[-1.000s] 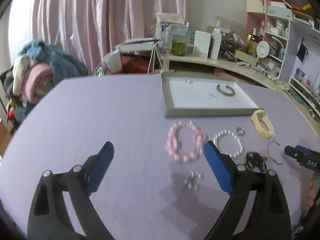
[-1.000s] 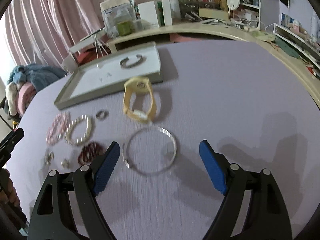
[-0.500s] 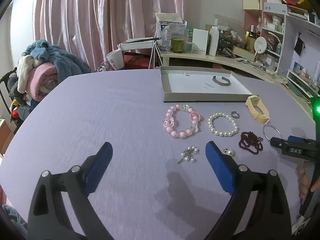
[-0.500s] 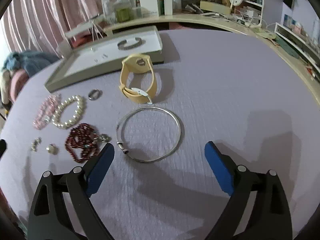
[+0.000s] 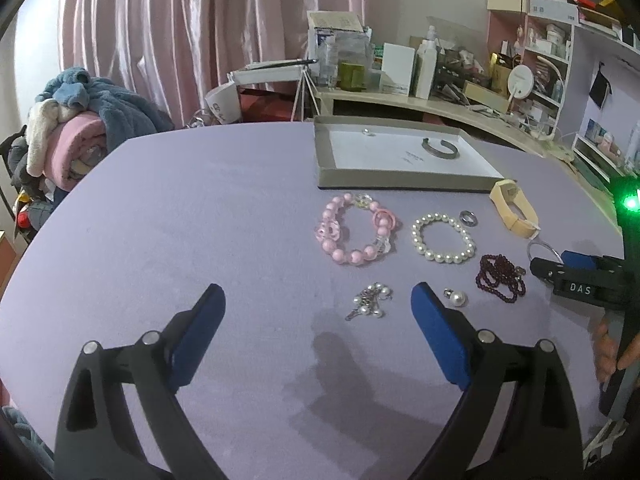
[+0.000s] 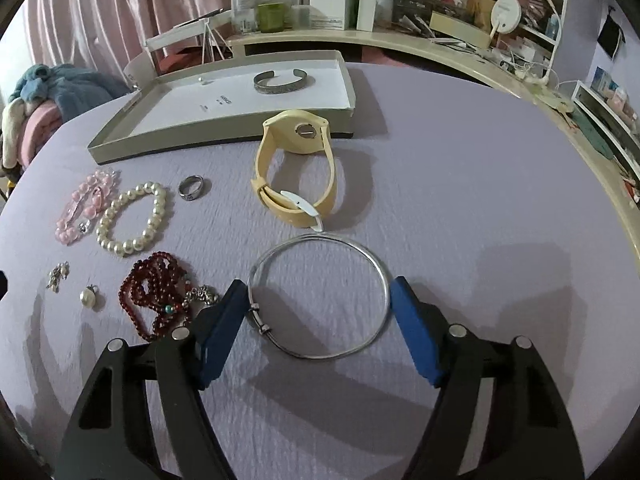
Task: Organize jewelry
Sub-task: 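Grasp the silver wire bangle with the right tool while the left tool grasps the silver pearl earrings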
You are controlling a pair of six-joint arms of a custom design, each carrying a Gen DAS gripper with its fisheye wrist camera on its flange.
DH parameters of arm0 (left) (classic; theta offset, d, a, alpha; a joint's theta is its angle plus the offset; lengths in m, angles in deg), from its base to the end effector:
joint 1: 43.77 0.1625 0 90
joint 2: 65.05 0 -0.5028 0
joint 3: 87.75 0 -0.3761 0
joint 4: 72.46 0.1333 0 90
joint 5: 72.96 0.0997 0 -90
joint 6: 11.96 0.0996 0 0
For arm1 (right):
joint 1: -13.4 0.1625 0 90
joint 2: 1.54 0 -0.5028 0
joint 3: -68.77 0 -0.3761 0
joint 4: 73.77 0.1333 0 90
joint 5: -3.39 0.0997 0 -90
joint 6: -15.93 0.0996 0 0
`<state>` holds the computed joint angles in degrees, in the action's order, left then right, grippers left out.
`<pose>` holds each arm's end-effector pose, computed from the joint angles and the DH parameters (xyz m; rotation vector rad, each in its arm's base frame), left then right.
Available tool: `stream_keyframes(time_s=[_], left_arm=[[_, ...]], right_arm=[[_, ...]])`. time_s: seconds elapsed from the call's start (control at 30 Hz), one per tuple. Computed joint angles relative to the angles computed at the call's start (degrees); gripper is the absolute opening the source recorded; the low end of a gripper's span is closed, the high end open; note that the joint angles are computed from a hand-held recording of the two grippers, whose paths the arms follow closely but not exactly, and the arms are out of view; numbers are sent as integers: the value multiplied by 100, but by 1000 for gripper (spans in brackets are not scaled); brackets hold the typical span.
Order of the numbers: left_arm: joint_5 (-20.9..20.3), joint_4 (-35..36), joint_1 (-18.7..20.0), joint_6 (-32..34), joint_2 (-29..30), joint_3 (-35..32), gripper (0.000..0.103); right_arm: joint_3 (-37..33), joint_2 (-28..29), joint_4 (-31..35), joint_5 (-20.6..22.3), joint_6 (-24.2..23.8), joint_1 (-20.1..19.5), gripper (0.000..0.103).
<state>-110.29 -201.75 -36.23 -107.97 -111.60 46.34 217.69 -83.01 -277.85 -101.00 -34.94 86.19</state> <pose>-0.3521 -0.2610 0.0372 0.2142 2.1371 -1.0253 -0.0021 -0.3735 0.3186 0.5700 -2.3355 0.6876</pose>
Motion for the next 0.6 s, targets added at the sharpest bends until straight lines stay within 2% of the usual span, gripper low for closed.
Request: stream_keyframes(time_s=[0.33,0.6], left_arm=[[-35,-641,349,570,203,-54,93],[-197,-1123,697,1200,452,-203,69]], right_arm=[[86,-472,553,406,292,-252,74],[112,-628,703,491,337,-307,74]])
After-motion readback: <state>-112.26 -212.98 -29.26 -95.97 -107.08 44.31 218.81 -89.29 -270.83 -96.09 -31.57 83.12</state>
